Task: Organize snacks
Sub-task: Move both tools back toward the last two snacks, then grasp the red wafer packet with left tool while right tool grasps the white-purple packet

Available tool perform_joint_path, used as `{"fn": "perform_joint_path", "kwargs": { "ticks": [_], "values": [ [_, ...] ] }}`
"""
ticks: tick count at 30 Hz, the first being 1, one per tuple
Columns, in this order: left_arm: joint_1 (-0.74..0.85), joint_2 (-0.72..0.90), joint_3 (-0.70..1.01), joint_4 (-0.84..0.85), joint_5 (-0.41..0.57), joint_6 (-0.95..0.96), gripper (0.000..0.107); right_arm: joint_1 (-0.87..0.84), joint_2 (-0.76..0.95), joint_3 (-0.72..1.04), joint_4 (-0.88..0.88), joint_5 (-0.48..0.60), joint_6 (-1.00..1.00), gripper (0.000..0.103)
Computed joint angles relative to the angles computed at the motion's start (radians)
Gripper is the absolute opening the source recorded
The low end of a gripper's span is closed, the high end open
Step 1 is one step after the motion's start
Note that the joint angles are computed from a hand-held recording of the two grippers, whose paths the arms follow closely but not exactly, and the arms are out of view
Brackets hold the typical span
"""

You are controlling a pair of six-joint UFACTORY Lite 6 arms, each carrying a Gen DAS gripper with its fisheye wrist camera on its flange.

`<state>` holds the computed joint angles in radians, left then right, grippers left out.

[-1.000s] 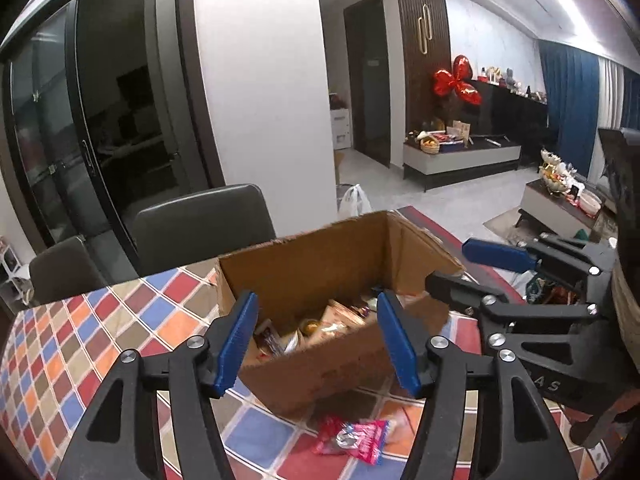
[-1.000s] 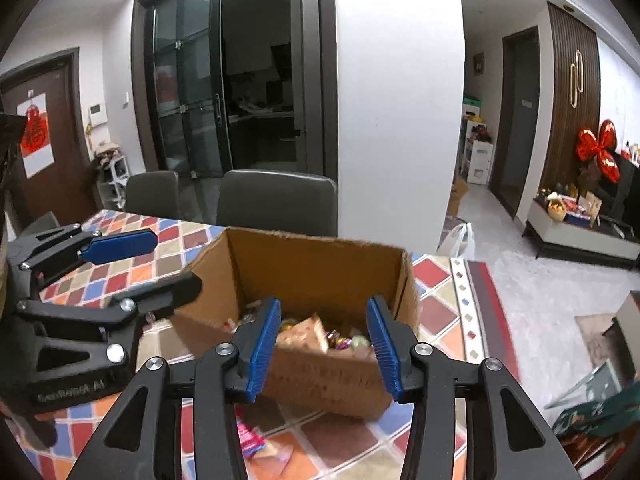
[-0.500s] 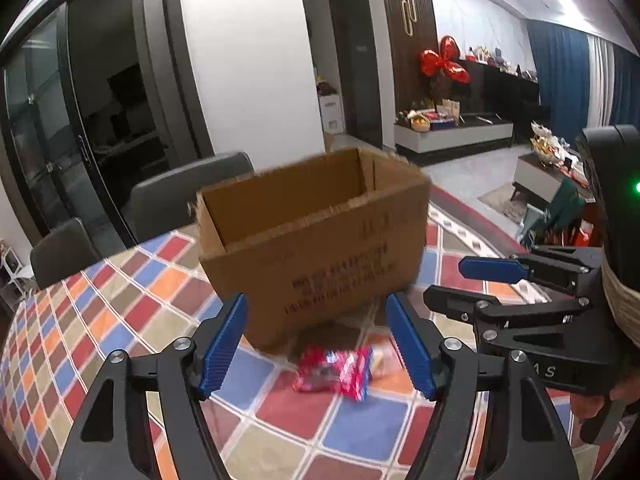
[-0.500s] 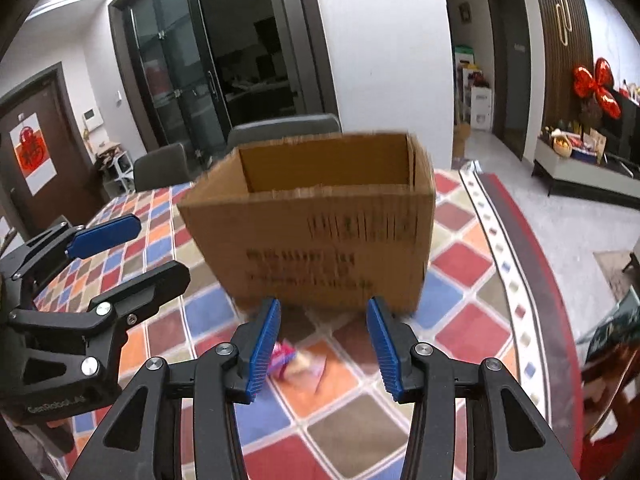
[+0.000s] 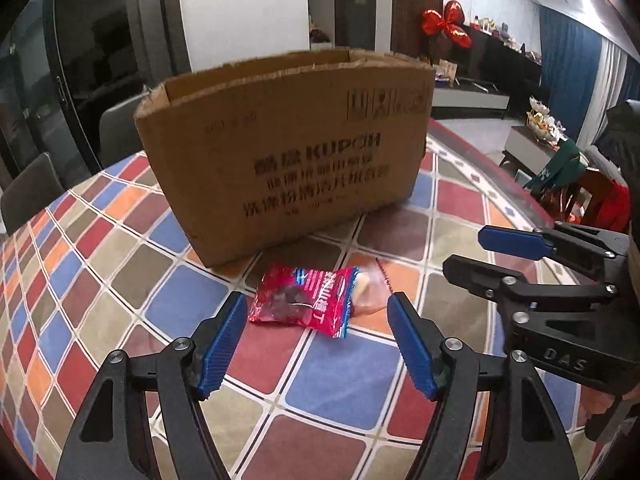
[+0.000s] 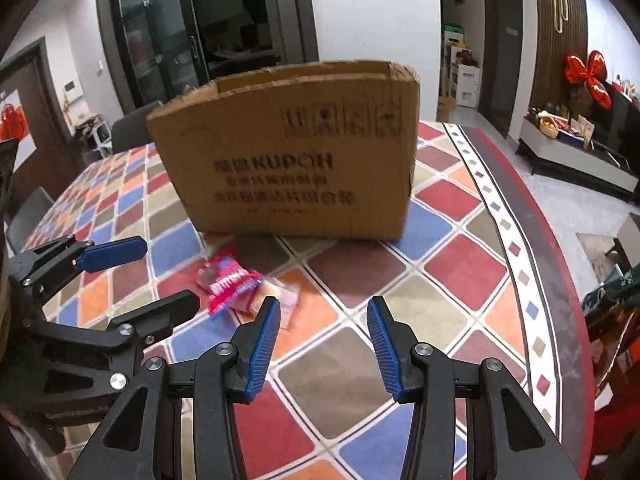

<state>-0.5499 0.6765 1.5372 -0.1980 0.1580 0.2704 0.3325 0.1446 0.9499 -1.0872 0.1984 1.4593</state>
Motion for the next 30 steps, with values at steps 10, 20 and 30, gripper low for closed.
{"fn": "perform_joint_path", "kwargs": {
  "ticks": [10,20,30],
  "values": [
    [0.015,0.228,0.254,0.11,0.103,-0.068,0.071,-0.006,0.097,0.06,0.136,-0.008,-0.109,0.046],
    [0.028,0.309,0.338,0.017,0.117,0.011,0.06,0.007,0.166,0.126,0.194,0.024,-0.19,0.046],
    [0.03,0.172,0.143,-0.005,-0.017,0.057,0.026,0.012,0.182,0.152,0.411,-0.006,-0.449,0.046]
  ]
}}
